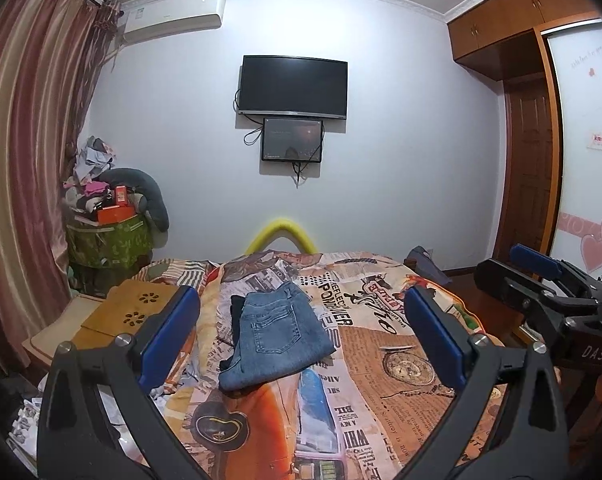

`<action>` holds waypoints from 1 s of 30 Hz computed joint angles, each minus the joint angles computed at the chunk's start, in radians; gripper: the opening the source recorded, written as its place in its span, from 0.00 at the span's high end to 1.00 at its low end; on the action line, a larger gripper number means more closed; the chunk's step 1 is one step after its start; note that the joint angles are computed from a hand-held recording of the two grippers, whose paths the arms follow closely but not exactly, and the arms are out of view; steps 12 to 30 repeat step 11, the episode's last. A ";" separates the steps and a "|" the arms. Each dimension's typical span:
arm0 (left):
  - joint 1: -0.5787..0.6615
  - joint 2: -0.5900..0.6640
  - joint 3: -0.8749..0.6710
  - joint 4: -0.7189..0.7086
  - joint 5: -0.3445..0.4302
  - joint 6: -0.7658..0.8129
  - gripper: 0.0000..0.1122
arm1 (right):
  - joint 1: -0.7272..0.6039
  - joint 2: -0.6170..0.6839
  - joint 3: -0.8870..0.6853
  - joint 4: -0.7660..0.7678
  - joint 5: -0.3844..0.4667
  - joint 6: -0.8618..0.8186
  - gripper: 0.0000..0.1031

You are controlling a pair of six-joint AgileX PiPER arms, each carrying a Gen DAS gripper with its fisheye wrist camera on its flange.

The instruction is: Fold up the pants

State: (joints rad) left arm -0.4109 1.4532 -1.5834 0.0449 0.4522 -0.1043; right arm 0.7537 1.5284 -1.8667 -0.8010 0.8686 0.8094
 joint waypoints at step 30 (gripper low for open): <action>0.007 0.003 -0.002 -0.031 0.002 0.037 0.08 | -0.001 0.009 -0.006 0.005 0.006 -0.001 0.01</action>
